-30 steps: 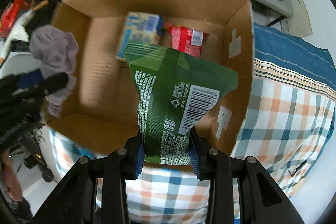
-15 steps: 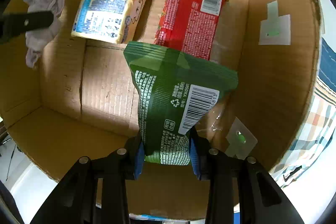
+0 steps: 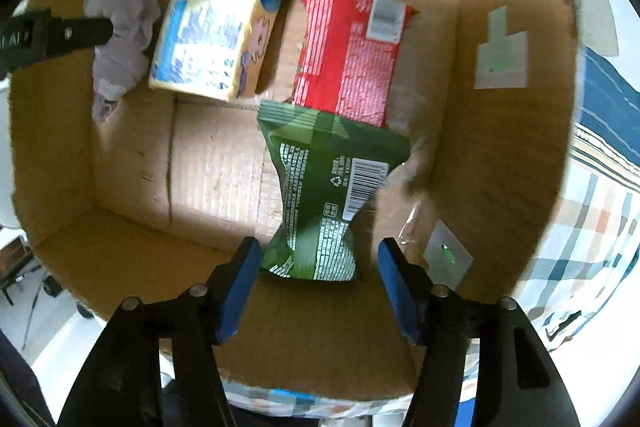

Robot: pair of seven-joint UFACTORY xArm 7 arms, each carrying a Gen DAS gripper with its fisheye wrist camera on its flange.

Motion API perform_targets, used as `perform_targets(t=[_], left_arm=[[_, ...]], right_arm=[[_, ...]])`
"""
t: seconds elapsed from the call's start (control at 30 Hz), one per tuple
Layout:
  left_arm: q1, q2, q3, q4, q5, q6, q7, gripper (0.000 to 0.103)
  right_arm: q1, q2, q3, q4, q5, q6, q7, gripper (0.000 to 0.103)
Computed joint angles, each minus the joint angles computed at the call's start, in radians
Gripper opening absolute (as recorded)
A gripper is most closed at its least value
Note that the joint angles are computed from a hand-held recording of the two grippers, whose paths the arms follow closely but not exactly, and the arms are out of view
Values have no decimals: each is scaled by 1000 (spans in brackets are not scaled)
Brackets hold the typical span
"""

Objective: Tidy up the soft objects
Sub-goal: 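Release the sock and green bag into the box, open both tools, then grasp the blue tube snack with the left tool while the right tool grasps the orange bag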

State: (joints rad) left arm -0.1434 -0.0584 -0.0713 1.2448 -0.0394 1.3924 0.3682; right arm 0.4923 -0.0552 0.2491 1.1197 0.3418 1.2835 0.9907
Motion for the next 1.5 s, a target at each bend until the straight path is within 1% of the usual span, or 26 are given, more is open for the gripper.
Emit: perform_targets(t=[0.03,0.1,0.13,0.2,0.23,0.27,0.3,0.33,0.37,0.4,0.53,0.57,0.7,0.77,0.9,1.0,1.13,1.23,1.3,1.4,1.5], left_arm=[[4,-20,5,-4,-10,6,8,52],[9,-55,12,-16,-29,9,22,61],[12,-78,16,-28,-38,7,30,63],[20,-134,28,-60,-59,3,51,73],[25,-165,36,-77,-69,4,61,75],[30,-181,43,-84,-76,12,71,83],[34,-196,48,-94,-86,13,73,91],[42,-219,56,-108,-94,19,77,93],[46,-238,59,-119,-98,20,78,93],[50,-257,63,-129,-100,22,81,94],[69,-346,90,-171,-115,28,97,96],[74,-371,97,-183,-121,28,103,96],[96,-483,122,-235,-117,-2,126,96],[105,-536,139,-251,-113,4,139,96],[119,-620,164,-263,-111,13,156,96],[127,-679,182,-269,-112,28,167,96],[134,-737,205,-267,-114,67,175,96],[140,-765,210,-272,-110,92,174,96],[141,-779,215,-278,-109,108,174,96],[157,-792,221,-299,-104,121,157,96],[186,-803,227,-348,-77,122,140,96]], right_arm=[[-1,-14,0,5,-9,6,12,66],[0,-34,3,18,-29,20,43,68],[1,-42,6,29,-42,31,58,69],[6,-63,15,48,-64,53,94,72],[8,-67,20,61,-79,66,112,73],[13,-69,27,73,-90,77,131,76],[17,-73,33,86,-107,87,151,84],[21,-86,38,91,-119,87,172,89],[25,-92,43,82,-126,71,188,99],[30,-111,51,68,-137,52,212,103],[50,-133,86,86,-204,69,307,103],[56,-133,94,78,-216,56,325,103],[85,-148,129,107,-280,71,408,103],[96,-140,143,126,-311,71,442,103],[126,-109,172,209,-385,135,508,103],[160,-73,197,298,-451,217,560,103],[211,-35,217,398,-526,303,624,103],[251,-15,224,452,-571,351,664,103],[270,-16,220,461,-585,355,684,103],[288,-34,218,450,-585,334,706,103],[289,-87,216,387,-552,290,731,103]])
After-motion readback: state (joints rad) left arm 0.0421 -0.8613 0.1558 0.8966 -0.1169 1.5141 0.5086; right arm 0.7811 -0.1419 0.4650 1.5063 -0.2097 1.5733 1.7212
